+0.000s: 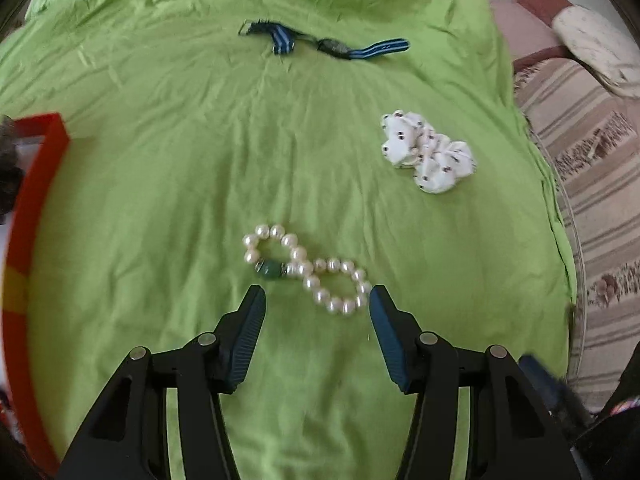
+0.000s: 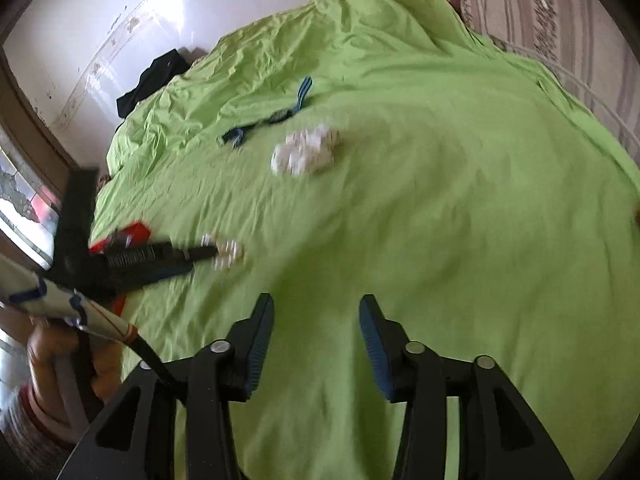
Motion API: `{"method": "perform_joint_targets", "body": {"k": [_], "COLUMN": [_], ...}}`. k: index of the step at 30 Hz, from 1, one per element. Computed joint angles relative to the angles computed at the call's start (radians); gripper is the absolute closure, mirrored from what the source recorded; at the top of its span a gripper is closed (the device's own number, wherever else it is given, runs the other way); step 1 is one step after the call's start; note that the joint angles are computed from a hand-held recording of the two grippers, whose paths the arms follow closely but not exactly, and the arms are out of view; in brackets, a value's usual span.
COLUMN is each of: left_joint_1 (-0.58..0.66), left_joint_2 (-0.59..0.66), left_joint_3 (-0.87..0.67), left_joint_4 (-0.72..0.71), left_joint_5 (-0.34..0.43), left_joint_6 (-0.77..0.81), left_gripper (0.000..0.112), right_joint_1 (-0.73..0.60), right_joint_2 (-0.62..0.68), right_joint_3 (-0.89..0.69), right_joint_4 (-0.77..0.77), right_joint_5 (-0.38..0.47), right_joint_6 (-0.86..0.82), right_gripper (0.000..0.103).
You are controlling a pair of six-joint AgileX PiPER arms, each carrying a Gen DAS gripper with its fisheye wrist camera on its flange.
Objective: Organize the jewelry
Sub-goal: 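Move both open tools toward the white scrunchie and second pearl bracelet, then grasp the white cherry-print scrunchie with the right tool while the left tool grasps the pearl bracelet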
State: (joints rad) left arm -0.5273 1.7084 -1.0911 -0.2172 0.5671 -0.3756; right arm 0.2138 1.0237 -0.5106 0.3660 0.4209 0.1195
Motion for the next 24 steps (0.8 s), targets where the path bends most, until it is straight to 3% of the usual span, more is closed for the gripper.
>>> {"method": "perform_joint_targets", "body": {"k": [1, 2, 3, 7, 10, 14, 16, 18, 19, 22, 24], "left_joint_1": [0.007, 0.014, 0.02, 0.044, 0.095, 0.132, 0.148, 0.156, 0.157, 0.135, 0.108], "left_joint_2": [0.019, 0.036, 0.052, 0.002, -0.078, -0.141, -0.14, -0.13, -0.12, -0.098, -0.088], "left_joint_3": [-0.015, -0.029, -0.04, 0.007, 0.079, 0.142, 0.157, 0.166, 0.17, 0.172, 0.158], "left_joint_4": [-0.018, -0.037, -0.05, -0.073, -0.169, -0.176, -0.211, -0.254, -0.28, -0.322, -0.284], "left_joint_5": [0.004, 0.013, 0.022, 0.007, 0.01, 0.014, 0.008, 0.0, -0.004, -0.039, -0.057], "left_joint_6": [0.017, 0.038, 0.057, 0.127, 0.281, 0.372, 0.415, 0.46, 0.482, 0.497, 0.442], "left_gripper": [0.074, 0.095, 0.103, 0.103, 0.103, 0.103, 0.102, 0.095, 0.085, 0.073, 0.073], "right_joint_1": [-0.03, -0.05, -0.066, -0.117, -0.112, -0.122, -0.114, -0.097, -0.09, -0.071, -0.061], "right_joint_2": [0.058, 0.107, 0.152, 0.338, 0.446, 0.596, 0.649, 0.686, 0.696, 0.723, 0.713], "right_joint_3": [-0.043, -0.081, -0.115, -0.273, -0.372, -0.498, -0.547, -0.583, -0.594, -0.624, -0.605], "right_joint_4": [0.021, 0.039, 0.061, 0.174, 0.185, 0.284, 0.255, 0.189, 0.157, 0.072, 0.052], "right_joint_5": [-0.015, -0.026, -0.033, -0.029, -0.025, 0.007, 0.012, 0.013, 0.014, 0.046, 0.049], "right_joint_6": [-0.043, -0.077, -0.11, -0.236, -0.245, -0.303, -0.255, -0.187, -0.157, -0.087, -0.089], "right_gripper": [0.051, 0.049, 0.049, 0.049, 0.046, 0.045, 0.045, 0.045, 0.046, 0.088, 0.092]}}
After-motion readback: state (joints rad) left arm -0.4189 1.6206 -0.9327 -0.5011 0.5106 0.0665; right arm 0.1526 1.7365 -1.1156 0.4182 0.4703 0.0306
